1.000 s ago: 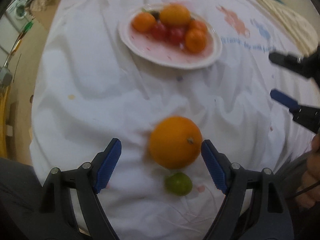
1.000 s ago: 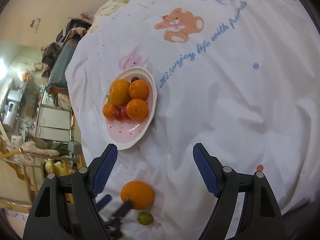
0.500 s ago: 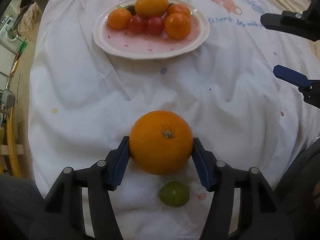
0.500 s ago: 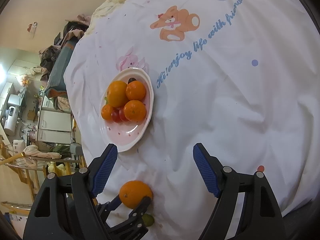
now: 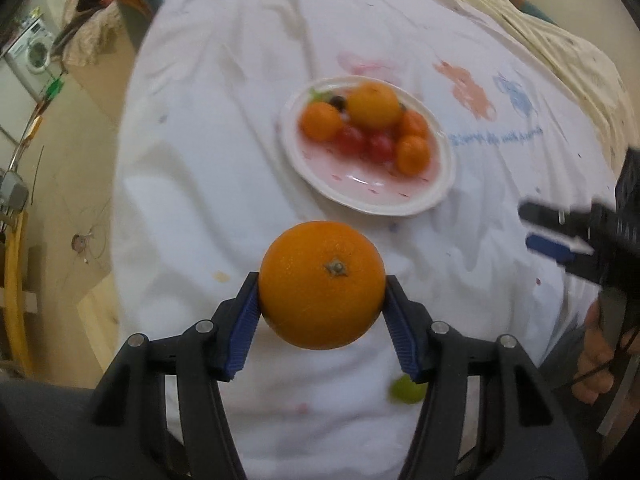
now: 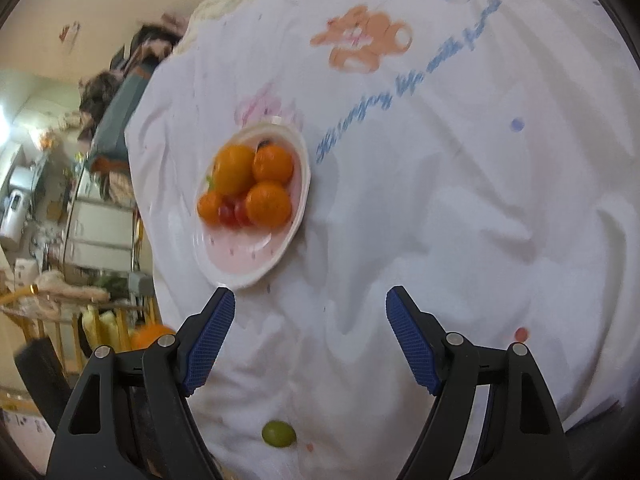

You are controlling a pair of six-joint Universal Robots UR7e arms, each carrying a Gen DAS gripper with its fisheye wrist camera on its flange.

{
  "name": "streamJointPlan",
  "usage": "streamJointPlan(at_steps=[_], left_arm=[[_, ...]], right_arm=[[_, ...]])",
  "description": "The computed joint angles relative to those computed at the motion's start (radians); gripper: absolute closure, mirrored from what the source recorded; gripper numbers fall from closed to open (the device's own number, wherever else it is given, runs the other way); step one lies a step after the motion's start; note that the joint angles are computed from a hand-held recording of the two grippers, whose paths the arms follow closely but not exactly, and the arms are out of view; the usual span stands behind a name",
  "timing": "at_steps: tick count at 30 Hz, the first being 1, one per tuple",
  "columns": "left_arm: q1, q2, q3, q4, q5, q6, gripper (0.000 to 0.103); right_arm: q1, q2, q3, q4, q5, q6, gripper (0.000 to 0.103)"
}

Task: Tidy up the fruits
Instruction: 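Close the left gripper on the large orange and lift it, then close the right gripper on the green lime while the left gripper holds the orange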

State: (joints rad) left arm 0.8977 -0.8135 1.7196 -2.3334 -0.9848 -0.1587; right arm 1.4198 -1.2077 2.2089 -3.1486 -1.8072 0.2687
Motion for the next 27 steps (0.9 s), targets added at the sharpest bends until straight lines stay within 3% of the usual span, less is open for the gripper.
streamJointPlan(at_steps=[8, 11, 14, 18, 27], left_arm=[[0.067, -0.005, -0.022, 0.005, -0.085, -0.039, 0.048], [0.064, -0.013, -0.009, -0.025, -0.085, -0.043, 0.048], [0.062, -0.008, -0.014, -0.035, -0.076, -0.041, 0.048], [0.072, -0.013, -0.026, -0.022, -0.127, -0.047, 0.048], [0.073, -0.017, -0.033, -0.023, -0.153, -0.05, 0.048]], right_arm=[[0.045, 0.067, -0.051, 0.175, -0.075, -0.052, 0.022], [0.053, 0.079, -0.046, 0.233, -0.001, -0.089, 0.024], [0.079, 0.102, -0.05, 0.283, 0.014, -0.132, 0.036], [0.149, 0.156, -0.076, 0.349, -0.09, -0.202, 0.05], [0.244, 0.255, -0.118, 0.384, -0.257, -0.339, 0.056]])
